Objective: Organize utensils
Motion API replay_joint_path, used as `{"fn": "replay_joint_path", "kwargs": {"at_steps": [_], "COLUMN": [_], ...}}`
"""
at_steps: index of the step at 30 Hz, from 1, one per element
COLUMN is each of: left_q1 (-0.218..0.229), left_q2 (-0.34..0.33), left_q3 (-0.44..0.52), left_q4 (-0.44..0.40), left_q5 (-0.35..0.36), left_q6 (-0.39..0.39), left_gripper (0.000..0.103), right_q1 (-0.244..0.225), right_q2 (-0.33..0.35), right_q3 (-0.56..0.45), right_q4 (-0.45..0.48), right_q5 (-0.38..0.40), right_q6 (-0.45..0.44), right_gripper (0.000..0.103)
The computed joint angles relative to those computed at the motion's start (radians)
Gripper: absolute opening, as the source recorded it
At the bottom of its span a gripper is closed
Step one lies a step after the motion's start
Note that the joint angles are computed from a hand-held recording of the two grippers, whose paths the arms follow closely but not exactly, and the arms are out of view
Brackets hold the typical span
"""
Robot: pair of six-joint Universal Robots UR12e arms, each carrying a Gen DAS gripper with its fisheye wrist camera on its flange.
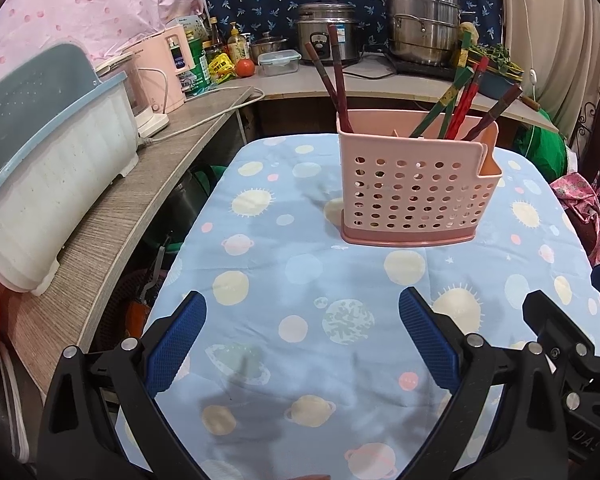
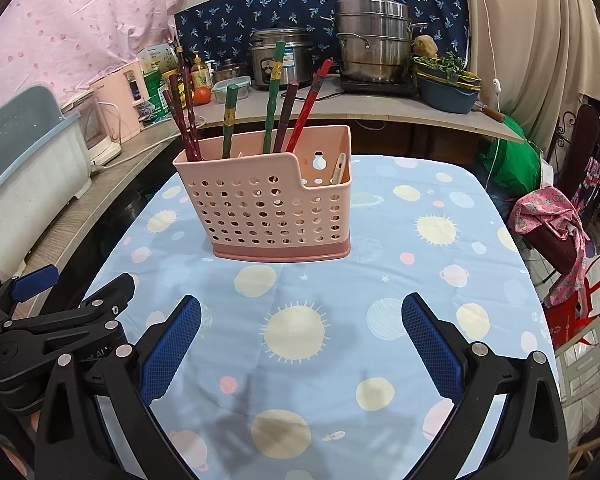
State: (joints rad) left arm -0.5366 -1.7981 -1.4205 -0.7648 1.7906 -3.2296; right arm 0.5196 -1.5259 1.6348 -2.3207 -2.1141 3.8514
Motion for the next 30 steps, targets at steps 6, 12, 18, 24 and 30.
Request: {"fn": "replay_joint_path", "kwargs": {"at_steps": [6, 12, 18, 24, 30], "left_q1": [-0.003, -0.003, -0.003, -0.005, -0.004], "left_q2": [-0.003, -0.006, -0.006, -0.012, -0.014], "left_q3": [0.004, 0.010, 0.010, 0.017, 0.020], "left_q4": [0.010, 0.011, 0.011, 0.015, 0.016], "left_q5": [0.015, 0.015, 0.015, 0.018, 0.017], "left_q6": [-0.005, -0.003, -0.003, 0.000, -0.006], "left_gripper": [0.093, 0.092, 0.092, 0.092, 0.092], "right_q1": [-0.003, -0.003, -0.004, -0.004, -0.004], "right_q2": [0.000, 0.000, 0.001, 0.001, 0.002], "right_q3": [0.000, -0.003, -0.003, -0.004, -0.005], "right_q4": [-0.008, -0.008, -0.010, -0.010, -0.008], "right_q5": [-0.002, -0.004, -0.004, -0.003, -0.005], "right_q6": [-0.005, -0.006, -0.007, -0.008, -0.010], "right_gripper": [0.097, 0.097, 0.097, 0.097, 0.097]}}
